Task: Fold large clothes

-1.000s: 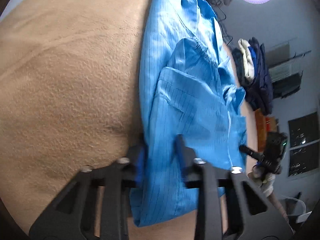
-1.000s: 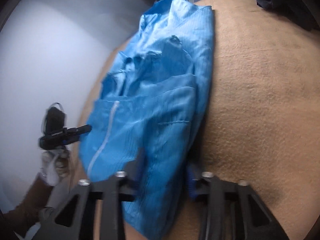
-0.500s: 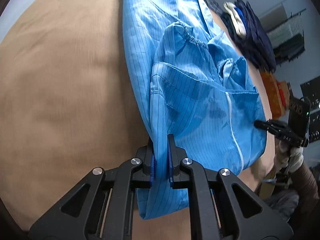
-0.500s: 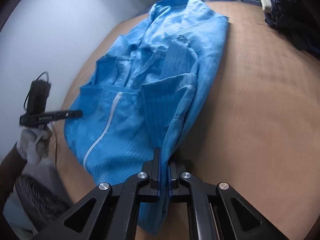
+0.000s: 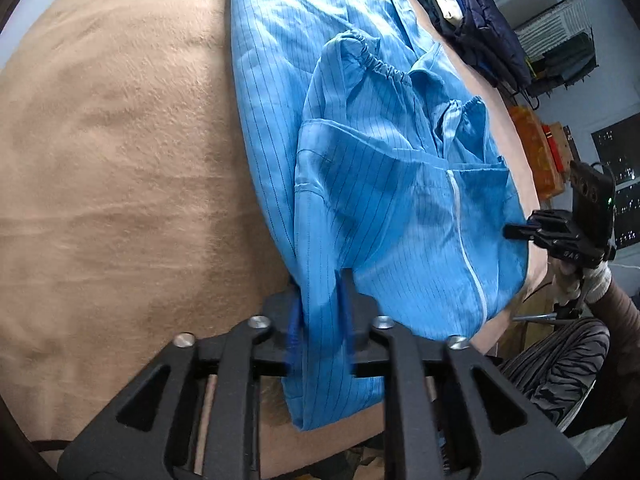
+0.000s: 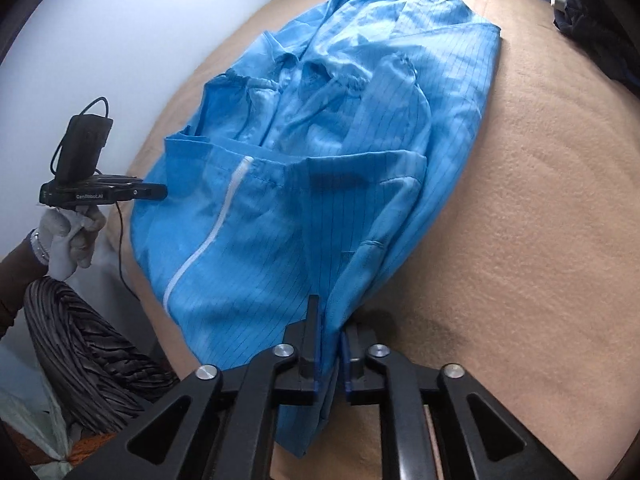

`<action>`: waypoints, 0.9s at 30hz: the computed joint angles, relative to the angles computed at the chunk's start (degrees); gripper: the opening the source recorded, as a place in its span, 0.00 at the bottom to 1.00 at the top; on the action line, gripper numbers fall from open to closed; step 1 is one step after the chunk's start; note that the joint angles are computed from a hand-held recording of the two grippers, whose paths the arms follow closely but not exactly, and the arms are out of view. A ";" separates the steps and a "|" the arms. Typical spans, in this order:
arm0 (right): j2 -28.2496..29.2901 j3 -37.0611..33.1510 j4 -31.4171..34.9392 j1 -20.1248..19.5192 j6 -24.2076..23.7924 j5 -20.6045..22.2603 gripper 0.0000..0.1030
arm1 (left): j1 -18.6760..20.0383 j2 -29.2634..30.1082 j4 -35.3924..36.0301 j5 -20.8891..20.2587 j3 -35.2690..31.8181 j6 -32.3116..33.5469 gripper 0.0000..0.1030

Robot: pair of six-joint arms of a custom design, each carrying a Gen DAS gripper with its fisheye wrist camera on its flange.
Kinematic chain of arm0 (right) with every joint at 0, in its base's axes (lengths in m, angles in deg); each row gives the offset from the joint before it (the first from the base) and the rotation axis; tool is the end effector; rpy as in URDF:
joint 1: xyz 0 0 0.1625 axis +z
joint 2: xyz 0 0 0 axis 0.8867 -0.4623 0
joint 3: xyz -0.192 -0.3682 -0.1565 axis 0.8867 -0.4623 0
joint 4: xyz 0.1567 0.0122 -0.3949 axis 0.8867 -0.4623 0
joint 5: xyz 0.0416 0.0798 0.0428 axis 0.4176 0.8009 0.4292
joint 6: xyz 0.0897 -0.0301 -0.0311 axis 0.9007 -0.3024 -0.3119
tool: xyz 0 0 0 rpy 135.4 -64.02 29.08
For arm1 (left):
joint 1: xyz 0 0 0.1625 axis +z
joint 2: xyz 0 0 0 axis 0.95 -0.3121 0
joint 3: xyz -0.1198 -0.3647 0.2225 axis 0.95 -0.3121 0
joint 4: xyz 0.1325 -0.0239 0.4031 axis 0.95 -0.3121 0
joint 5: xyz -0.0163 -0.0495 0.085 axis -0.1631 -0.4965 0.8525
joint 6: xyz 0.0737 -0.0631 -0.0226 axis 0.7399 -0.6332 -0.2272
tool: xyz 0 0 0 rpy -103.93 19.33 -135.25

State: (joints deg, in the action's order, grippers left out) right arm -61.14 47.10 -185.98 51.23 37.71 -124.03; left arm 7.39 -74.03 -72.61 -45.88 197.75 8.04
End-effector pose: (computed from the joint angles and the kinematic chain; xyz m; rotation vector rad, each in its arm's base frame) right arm 0.2782 -0.3613 -0.0584 0.8055 -2.7741 -0.0872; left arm 0.0965 -0.3731 0.3035 0.2123 2.8197 -0.2284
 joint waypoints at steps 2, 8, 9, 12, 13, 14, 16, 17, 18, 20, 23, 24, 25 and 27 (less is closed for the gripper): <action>-1.88 0.99 0.70 1.13 -0.41 -0.51 0.36 | 0.10 -1.44 0.09 -0.51 -0.29 0.82 0.43; -8.55 -0.13 3.91 2.80 -2.84 1.40 0.39 | 2.13 -2.23 -1.88 -3.22 -4.48 4.03 0.46; -8.80 -1.12 3.92 2.76 -3.04 2.19 0.41 | 2.12 -1.16 -3.05 -2.95 -5.47 4.81 0.46; -6.68 -6.23 2.94 2.68 -2.18 5.59 0.48 | 3.77 3.96 -7.65 -4.18 -9.55 6.81 0.46; -5.13 -8.50 2.38 2.91 -1.50 6.20 0.48 | 4.52 6.21 -9.13 -4.90 -11.23 7.48 0.46; -3.80 -11.00 2.63 2.89 -1.33 6.49 0.48 | 5.15 8.53 -10.39 -5.54 -12.94 7.73 0.48; -0.57 -15.69 2.91 3.29 -1.35 6.40 0.48 | 6.49 12.64 -12.44 -6.81 -16.29 8.33 0.54; 1.11 -18.44 3.51 3.22 -1.37 6.35 0.48 | 6.77 14.76 -13.92 -6.62 -17.83 8.41 0.54; 2.94 -20.69 3.84 3.28 -1.03 6.60 0.48 | 7.05 16.66 -14.87 -6.69 -19.38 8.96 0.54; 6.40 -25.71 4.91 3.35 -0.96 6.71 0.48 | 7.64 20.15 -15.84 -6.49 -22.55 10.47 0.54; 10.41 -31.97 6.60 2.82 -1.97 7.14 0.48 | 8.93 25.01 -16.01 -7.31 -27.64 12.15 0.54; 11.38 -33.47 6.94 2.70 -2.01 7.30 0.48 | 9.31 26.54 -16.17 -7.54 -29.22 12.52 0.54; 12.88 -35.94 7.82 2.54 -1.79 7.72 0.49 | 9.68 27.94 -16.12 -8.05 -30.66 12.62 0.54; 16.13 -41.22 9.54 2.22 -1.13 8.00 0.49 | 10.48 30.48 -16.27 -9.36 -33.25 12.55 0.54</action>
